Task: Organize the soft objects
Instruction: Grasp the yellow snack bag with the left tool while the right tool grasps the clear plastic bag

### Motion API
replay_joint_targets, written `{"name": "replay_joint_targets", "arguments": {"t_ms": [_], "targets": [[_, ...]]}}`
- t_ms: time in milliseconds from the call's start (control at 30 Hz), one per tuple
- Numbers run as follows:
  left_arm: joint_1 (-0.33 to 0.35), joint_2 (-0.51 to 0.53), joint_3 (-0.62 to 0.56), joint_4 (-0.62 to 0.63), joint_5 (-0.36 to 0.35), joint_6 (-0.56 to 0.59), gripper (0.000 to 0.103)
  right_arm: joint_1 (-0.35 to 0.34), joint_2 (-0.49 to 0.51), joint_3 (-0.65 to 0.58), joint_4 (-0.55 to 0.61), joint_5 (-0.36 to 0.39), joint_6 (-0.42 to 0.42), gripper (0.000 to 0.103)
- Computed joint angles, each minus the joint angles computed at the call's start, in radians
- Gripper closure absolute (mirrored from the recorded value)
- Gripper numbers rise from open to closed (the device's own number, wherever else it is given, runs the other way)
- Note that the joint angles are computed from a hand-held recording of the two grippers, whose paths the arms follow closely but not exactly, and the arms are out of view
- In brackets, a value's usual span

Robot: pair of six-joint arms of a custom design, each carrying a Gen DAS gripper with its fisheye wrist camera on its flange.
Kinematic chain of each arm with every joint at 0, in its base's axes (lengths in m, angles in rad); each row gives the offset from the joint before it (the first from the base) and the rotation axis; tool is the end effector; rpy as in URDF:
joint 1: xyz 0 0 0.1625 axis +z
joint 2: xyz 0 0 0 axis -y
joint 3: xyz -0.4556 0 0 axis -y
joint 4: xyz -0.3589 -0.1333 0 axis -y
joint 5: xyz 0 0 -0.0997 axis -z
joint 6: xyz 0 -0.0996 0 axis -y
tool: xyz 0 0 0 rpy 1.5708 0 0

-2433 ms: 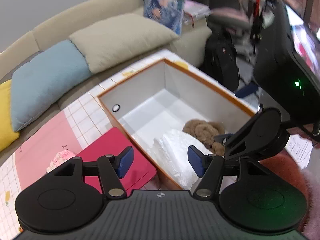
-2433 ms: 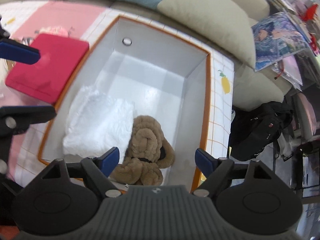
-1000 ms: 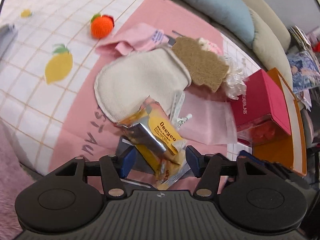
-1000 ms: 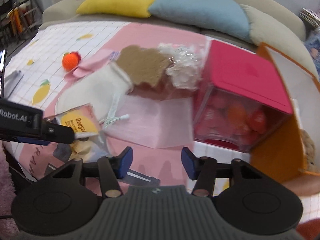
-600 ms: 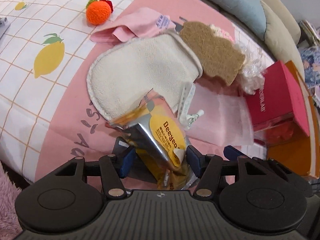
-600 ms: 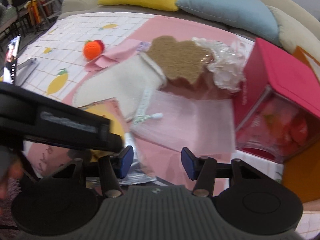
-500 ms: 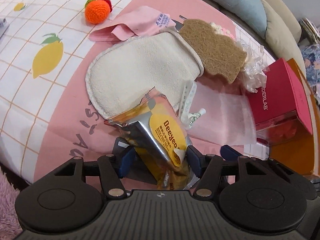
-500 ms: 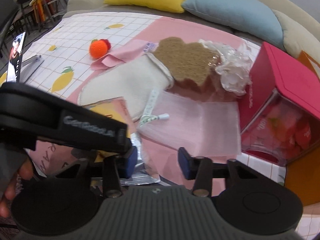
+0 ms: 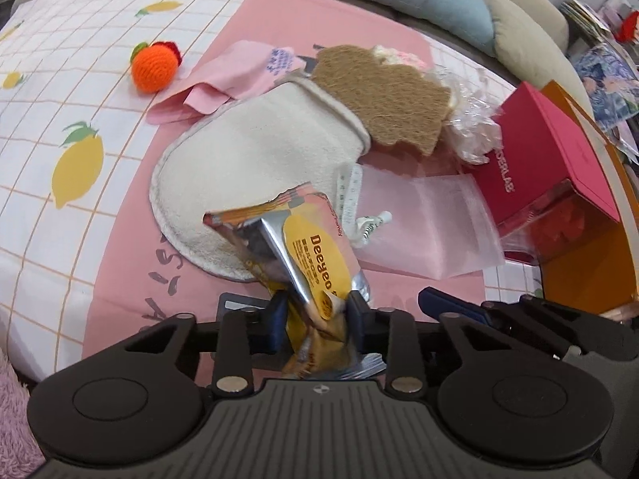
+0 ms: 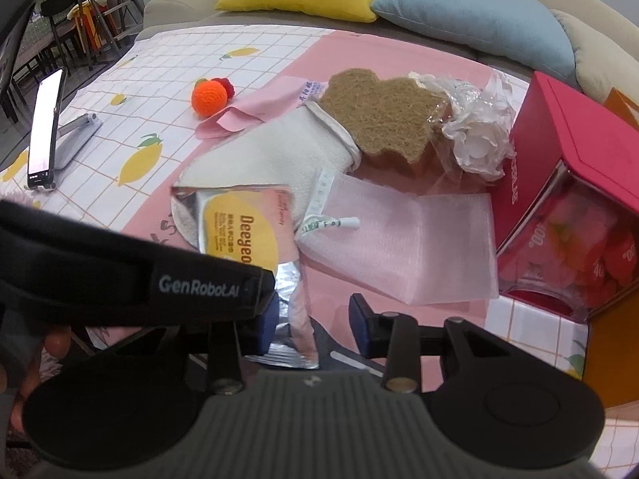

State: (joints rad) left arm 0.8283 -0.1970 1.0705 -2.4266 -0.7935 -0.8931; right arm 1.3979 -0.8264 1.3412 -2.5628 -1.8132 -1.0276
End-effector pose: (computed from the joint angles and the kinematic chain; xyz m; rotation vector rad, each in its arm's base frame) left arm -0.3748 -0.7089 -0.0962 -0.1790 2.4937 -0.7318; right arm -0.0220 -0.7616 0.2808 1.0286 -2.4483 0.3502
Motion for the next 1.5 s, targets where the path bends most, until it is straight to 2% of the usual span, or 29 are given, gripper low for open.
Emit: {"name": "replay_joint_targets", "arguments": {"t_ms": [233, 400, 467, 533, 600, 733, 833, 933, 1067, 1267, 1400, 1467, 1500], "targets": [[-0.021, -0.035, 0.068, -0.119, 0.049, 0.043, 0.076, 0.004, -0.019, 0.013, -0.077, 0.045, -0.085, 0.056], [-0.029, -0.045, 0.077, -0.170, 0.096, 0.088, 0.076, 0.014, 0.007, 0.004, -0.198, 0.048, -0.281, 0.055], [-0.030, -0.044, 0.072, -0.172, 0.122, 0.102, 0.076, 0.018, 0.025, -0.026, -0.176, 0.042, -0.316, 0.047], [-0.026, -0.043, 0.067, -0.165, 0.141, 0.110, 0.076, 0.022, 0.043, -0.072, -0.087, 0.028, -0.270, 0.025], [-0.020, -0.045, 0.066, -0.156, 0.150, 0.103, 0.076, 0.022, 0.062, -0.088, -0.077, 0.022, -0.200, 0.014], [-0.014, -0.049, 0.078, -0.142, 0.187, 0.111, 0.076, 0.021, 0.113, -0.110, -0.123, 0.004, -0.062, 0.005], [-0.005, -0.055, 0.097, -0.177, 0.158, 0.124, 0.076, 0.020, 0.146, -0.133, -0.127, -0.048, 0.004, 0.004], [-0.003, -0.052, 0.095, -0.167, 0.147, 0.129, 0.076, 0.010, 0.160, -0.165, -0.068, -0.064, 0.079, 0.002], [0.003, -0.046, 0.086, -0.165, 0.128, 0.138, 0.076, 0.003, 0.157, -0.163, -0.068, -0.052, 0.069, 0.003], [0.004, -0.040, 0.079, -0.166, 0.108, 0.148, 0.076, -0.004, 0.140, -0.137, -0.098, -0.028, 0.031, 0.017], [0.002, -0.035, 0.073, -0.164, 0.100, 0.158, 0.076, -0.010, 0.134, -0.133, -0.112, -0.012, 0.026, 0.032], [0.000, -0.034, 0.072, -0.171, 0.099, 0.168, 0.076, -0.013, 0.129, -0.132, -0.120, -0.006, 0.028, 0.042], [-0.001, -0.032, 0.071, -0.173, 0.100, 0.174, 0.076, -0.015, 0.127, -0.133, -0.126, -0.005, 0.030, 0.052]]}}
